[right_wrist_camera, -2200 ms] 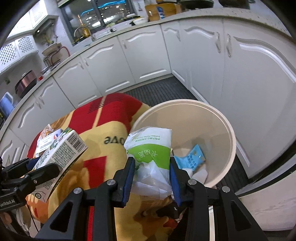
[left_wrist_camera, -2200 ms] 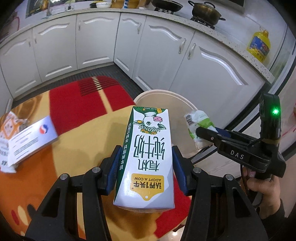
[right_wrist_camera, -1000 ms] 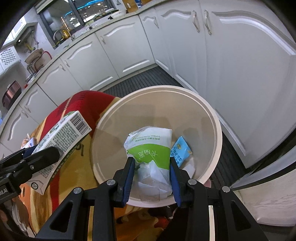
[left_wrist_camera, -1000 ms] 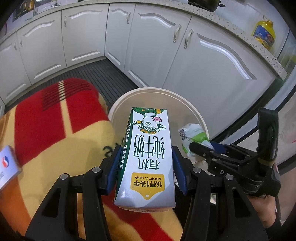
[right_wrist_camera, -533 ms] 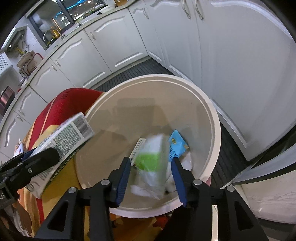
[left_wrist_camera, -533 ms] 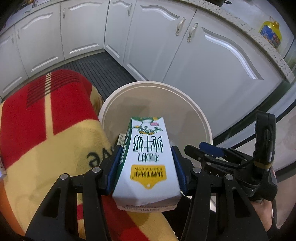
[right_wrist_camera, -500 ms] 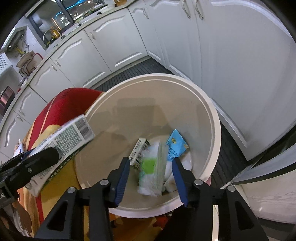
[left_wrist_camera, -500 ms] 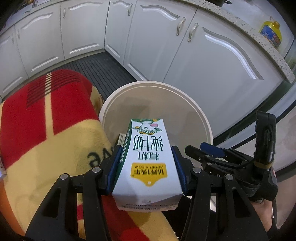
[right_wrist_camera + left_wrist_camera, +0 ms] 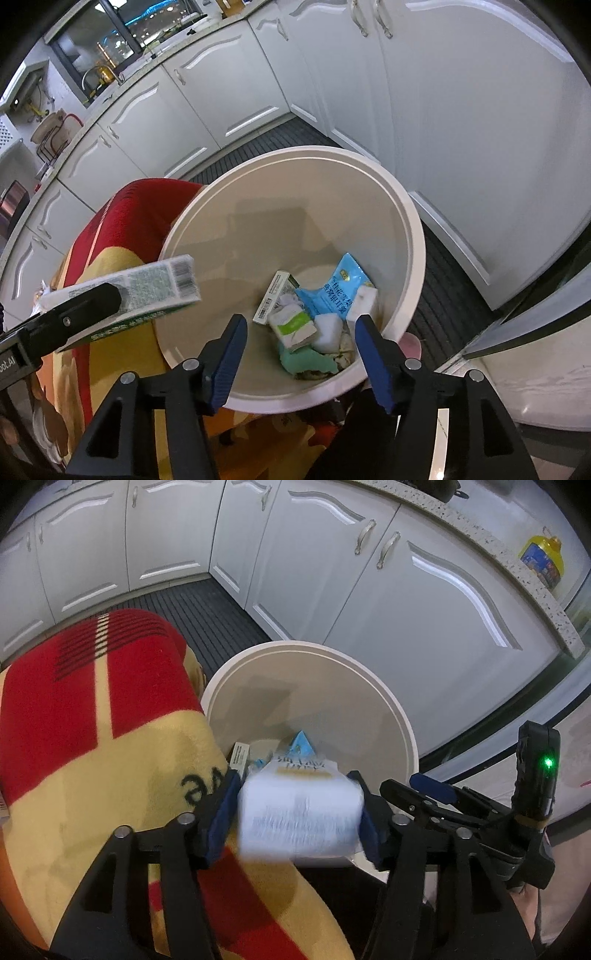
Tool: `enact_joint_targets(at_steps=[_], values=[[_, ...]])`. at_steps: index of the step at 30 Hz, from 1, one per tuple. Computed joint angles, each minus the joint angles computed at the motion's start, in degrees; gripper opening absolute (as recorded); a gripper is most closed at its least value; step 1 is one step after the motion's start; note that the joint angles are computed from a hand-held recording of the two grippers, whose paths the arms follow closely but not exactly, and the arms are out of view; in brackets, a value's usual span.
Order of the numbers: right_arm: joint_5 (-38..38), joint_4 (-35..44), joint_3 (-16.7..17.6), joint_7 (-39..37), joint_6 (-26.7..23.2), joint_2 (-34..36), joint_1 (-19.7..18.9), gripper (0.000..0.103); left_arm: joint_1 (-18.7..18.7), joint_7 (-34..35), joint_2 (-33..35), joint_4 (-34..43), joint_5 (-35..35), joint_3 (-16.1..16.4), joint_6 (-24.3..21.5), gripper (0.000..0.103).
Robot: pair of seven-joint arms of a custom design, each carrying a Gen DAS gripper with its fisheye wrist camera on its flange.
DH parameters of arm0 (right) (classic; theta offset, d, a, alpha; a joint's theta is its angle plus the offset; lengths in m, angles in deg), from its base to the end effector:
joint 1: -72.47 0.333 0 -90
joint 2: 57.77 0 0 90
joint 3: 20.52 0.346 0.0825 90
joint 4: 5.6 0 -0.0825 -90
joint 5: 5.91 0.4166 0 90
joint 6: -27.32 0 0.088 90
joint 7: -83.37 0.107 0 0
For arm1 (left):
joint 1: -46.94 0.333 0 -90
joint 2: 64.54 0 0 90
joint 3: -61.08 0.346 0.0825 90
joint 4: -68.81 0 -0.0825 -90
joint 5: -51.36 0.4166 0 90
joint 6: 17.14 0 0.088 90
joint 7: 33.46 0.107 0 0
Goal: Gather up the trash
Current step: 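Carry carton and tissue pack over the beige bin and open both tools to drop them, then move both tools back over the table toward the snack bag and medicine box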
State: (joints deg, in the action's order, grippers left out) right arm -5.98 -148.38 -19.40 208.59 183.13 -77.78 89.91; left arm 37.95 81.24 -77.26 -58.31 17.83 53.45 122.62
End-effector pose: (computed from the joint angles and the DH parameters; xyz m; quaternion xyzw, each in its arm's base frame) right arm 0.4607 0.1552 0.4885 -0.5732 0.7685 -0.0920 0.2691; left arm 0.5195 -0.1604 0.5319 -0.5435 0.7829 -0.3021 0.0187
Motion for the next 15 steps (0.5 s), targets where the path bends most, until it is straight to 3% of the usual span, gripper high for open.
enact_joint_targets(at_steps=[15], values=[[-1.18,-0.08,0.77,0.79,0.25,-2.13,0.79,0.063,0.5,-0.64,-4.96,-3.77,1.77,0.56,2.03,0.065]])
